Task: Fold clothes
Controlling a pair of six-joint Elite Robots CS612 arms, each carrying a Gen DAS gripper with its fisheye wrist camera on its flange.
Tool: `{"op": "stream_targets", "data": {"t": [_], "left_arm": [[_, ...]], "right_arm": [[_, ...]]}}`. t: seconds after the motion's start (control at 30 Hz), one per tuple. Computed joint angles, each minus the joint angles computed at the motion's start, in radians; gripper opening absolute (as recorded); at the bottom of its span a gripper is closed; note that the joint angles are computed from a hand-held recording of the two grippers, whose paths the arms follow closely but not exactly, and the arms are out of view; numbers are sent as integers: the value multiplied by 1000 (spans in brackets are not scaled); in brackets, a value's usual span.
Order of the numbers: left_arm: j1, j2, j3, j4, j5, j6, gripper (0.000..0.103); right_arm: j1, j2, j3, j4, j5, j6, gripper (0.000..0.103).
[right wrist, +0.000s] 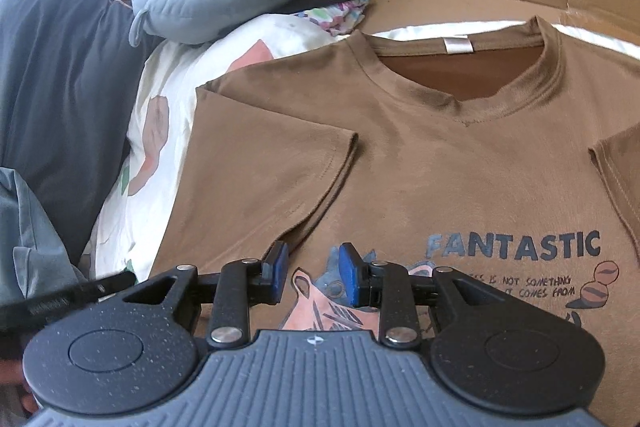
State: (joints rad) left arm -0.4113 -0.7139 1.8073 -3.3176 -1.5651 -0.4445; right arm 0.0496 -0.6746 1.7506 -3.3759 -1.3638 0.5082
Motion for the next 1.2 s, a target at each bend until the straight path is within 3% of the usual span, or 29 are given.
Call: {"op": "stream_targets", "data": {"t": [0.17, 0.33, 0.67, 0.9, 1.07, 1.2], "left_arm": [[-2, 22, 8, -51, -37, 16, 39], [-10, 49, 4, -100, -28, 38, 37], [3, 63, 8, -168, -18, 26, 13], [2, 47, 34, -202, -9, -8, 14], [7, 36, 73, -290, -54, -99, 16], [13, 49, 75, -324, -132, -167, 30]], "right_arm": [[7, -4, -18, 41, -4, -35, 38], [17, -18, -30, 110, -33, -70, 38], [26, -20, -63, 156, -46, -125, 38], [31, -5, -105, 203, -54, -195, 38], [29, 1, -120, 228, -60, -215, 38], [23, 6, -123, 224, -67, -194, 38]]}}
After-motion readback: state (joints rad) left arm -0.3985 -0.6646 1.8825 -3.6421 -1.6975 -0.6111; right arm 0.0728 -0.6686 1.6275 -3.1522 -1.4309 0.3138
